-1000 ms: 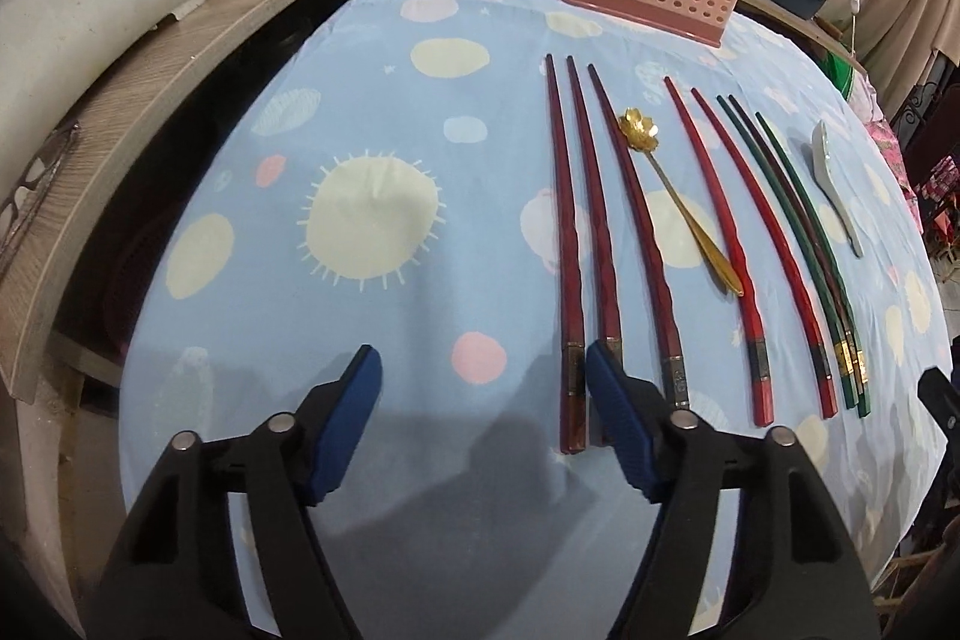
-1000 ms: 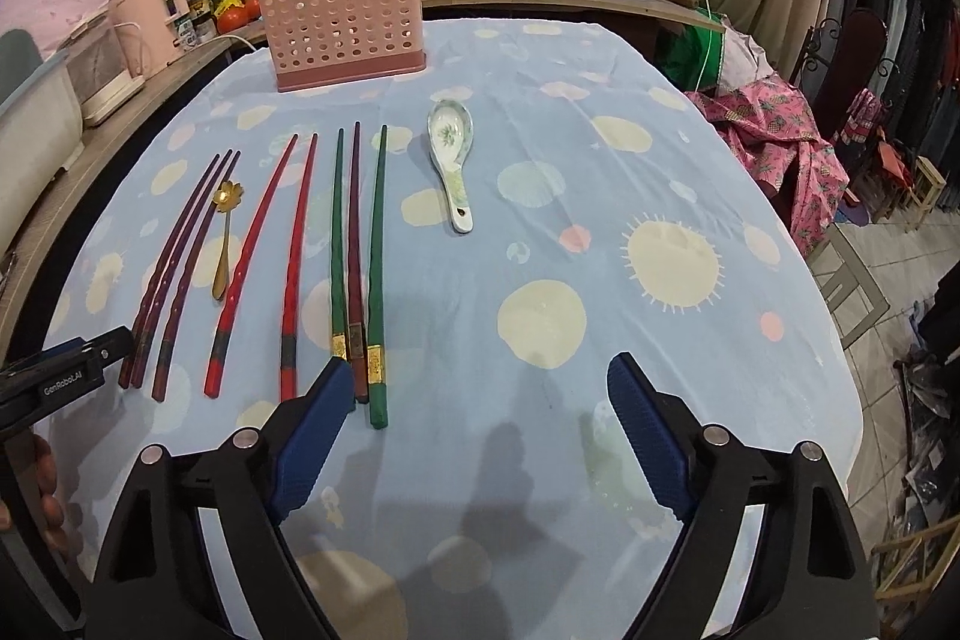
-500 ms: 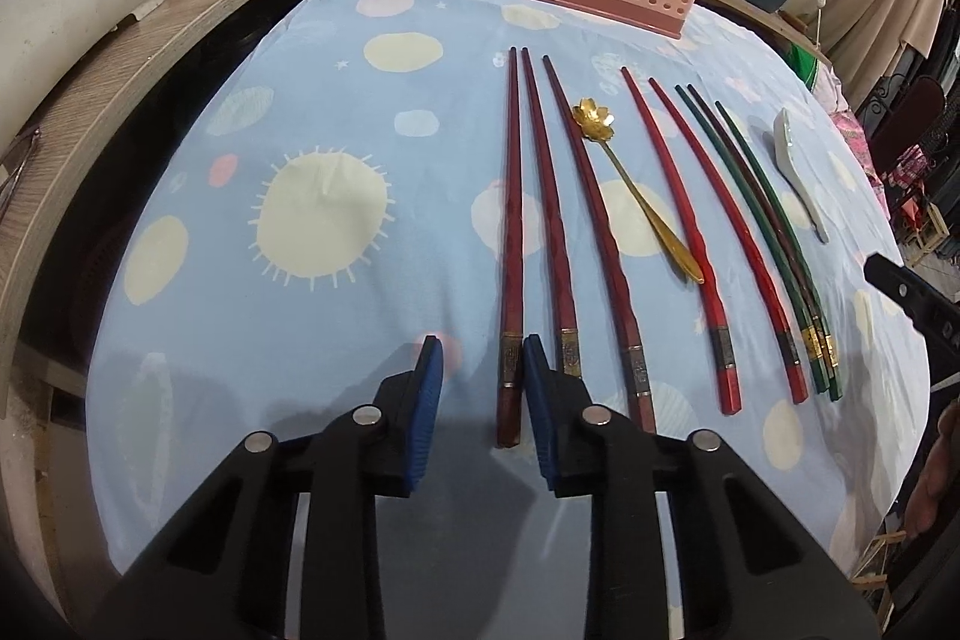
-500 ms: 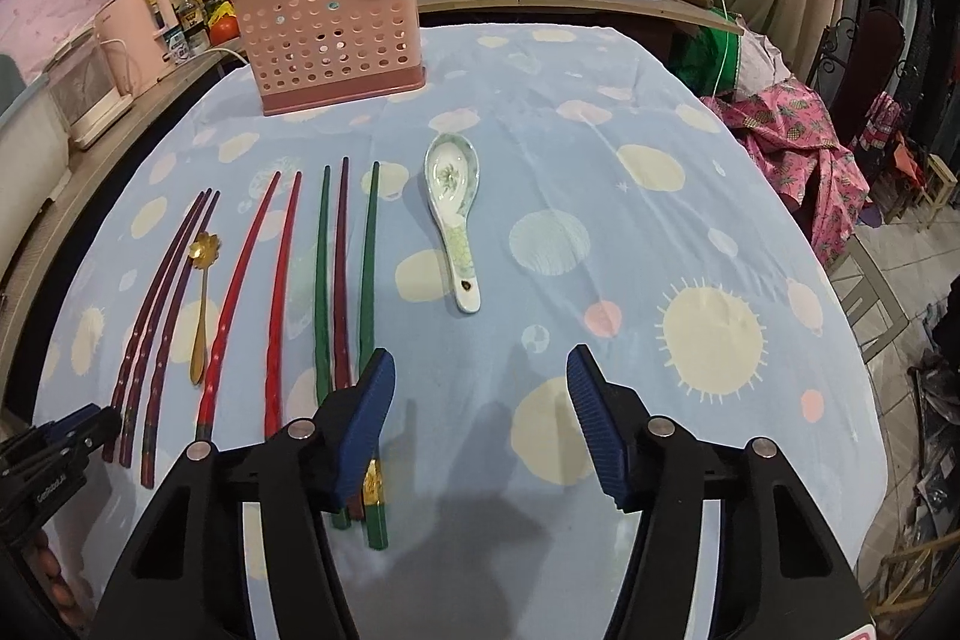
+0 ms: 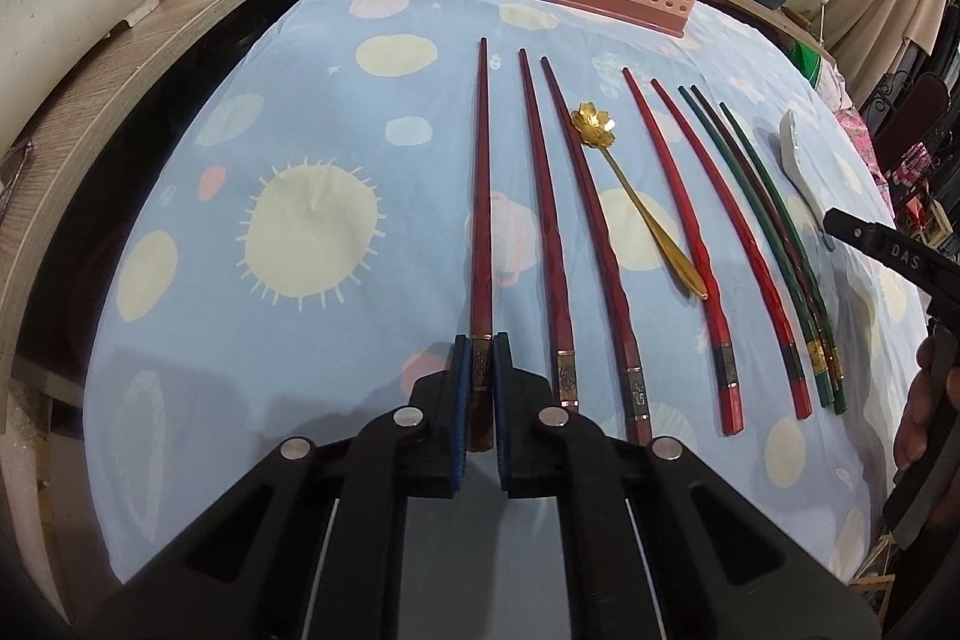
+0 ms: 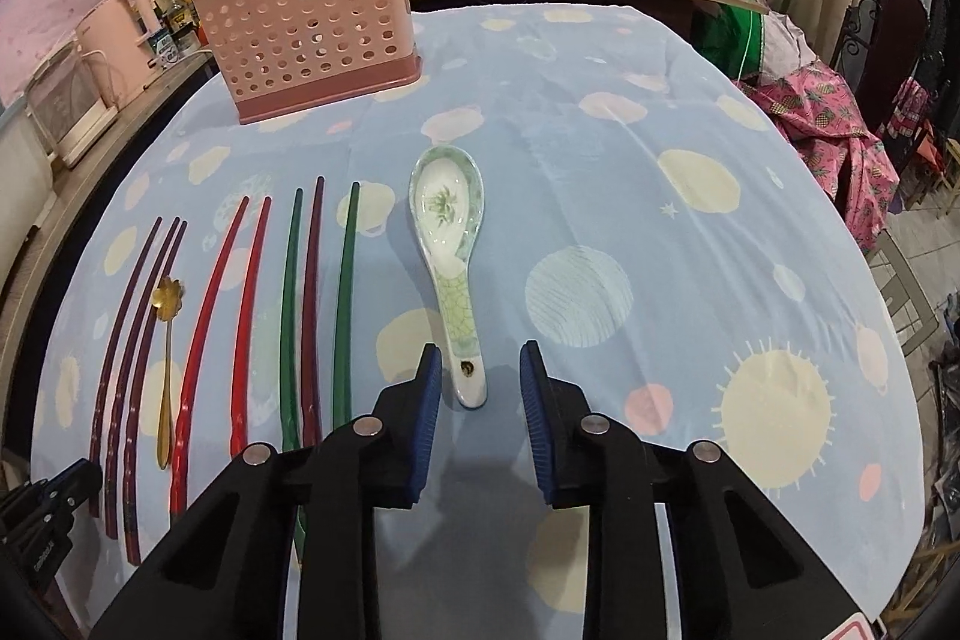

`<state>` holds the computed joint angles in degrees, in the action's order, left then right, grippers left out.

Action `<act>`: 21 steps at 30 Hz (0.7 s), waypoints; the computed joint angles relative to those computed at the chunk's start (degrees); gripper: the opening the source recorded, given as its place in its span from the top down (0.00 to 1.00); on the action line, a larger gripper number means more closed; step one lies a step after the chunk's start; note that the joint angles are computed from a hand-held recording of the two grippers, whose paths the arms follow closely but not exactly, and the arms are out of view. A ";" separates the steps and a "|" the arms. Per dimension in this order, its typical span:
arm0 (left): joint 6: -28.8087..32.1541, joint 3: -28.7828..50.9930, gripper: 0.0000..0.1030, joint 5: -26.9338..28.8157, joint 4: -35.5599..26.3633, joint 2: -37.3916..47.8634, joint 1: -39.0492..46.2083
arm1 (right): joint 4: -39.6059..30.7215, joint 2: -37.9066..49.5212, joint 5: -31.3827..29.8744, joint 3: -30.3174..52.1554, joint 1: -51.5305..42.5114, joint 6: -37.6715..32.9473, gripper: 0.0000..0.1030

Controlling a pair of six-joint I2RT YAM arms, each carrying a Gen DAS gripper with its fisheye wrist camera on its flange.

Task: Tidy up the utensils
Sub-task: 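Grasp a dark red chopstick with the left tool while the right tool grasps the white ceramic spoon, then lift the chopstick and spoon and carry both tools over the pink basket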

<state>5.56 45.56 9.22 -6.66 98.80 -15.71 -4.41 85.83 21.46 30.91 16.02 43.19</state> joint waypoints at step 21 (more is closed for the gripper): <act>0.05 -1.13 0.93 2.55 -0.34 -4.27 1.54 | 0.95 -3.53 0.33 -2.08 1.24 -0.36 0.91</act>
<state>5.61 44.43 11.77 -7.00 94.52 -14.17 -3.45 82.30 21.79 28.83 17.26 42.82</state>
